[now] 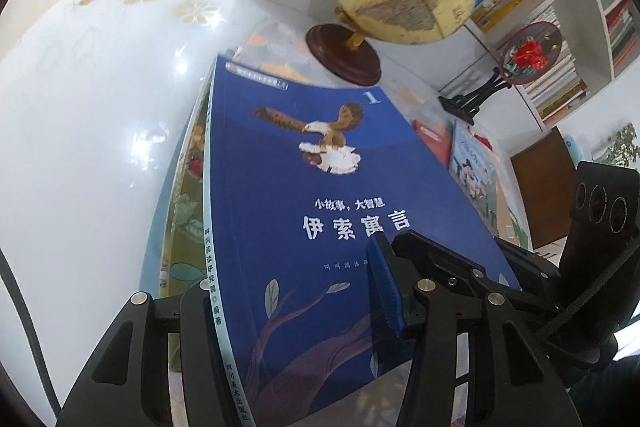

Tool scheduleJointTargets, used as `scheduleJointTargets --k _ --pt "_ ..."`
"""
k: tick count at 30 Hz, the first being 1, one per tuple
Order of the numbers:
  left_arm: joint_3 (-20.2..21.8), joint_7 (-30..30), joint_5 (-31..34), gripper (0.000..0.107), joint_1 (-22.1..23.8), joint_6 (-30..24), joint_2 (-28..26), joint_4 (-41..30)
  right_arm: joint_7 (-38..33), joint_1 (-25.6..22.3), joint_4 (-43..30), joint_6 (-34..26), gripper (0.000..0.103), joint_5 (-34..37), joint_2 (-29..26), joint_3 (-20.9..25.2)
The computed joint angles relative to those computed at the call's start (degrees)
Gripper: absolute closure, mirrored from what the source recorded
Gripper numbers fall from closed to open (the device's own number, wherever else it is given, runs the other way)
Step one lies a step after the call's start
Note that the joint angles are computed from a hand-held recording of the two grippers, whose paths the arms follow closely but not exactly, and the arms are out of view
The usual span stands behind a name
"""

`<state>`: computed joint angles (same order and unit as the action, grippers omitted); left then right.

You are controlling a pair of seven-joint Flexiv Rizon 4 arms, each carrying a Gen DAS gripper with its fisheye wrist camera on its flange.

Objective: Organize books
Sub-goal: 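Carry the blue book toward the globe and lower it onto the stack, then open the right tool to release the blue book and withdraw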

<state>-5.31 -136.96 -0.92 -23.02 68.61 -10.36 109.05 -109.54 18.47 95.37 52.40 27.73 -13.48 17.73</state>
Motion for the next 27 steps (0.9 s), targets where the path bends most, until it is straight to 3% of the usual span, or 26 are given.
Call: scheduleJointTargets --k 6,10,21,27 --pt "-0.5 1.06 -3.81 0.058 1.0 3.18 0.55 3.46 1.48 0.3 0.09 -1.4 0.075 0.03 -0.87 0.07" --pt "0.06 -0.27 -2.94 0.058 0.7 2.92 0.76 3.39 1.57 -0.01 0.18 -2.36 0.073 0.96 -1.25 0.34" --pt "2.04 -12.64 7.86 0.056 0.66 -1.13 4.38 3.7 4.34 0.83 1.48 -1.34 0.066 -1.52 -1.37 -0.08" --pt "1.41 -19.07 13.99 0.056 1.68 -3.59 7.02 3.51 3.39 1.05 2.83 0.22 0.055 -2.64 -0.87 0.52"
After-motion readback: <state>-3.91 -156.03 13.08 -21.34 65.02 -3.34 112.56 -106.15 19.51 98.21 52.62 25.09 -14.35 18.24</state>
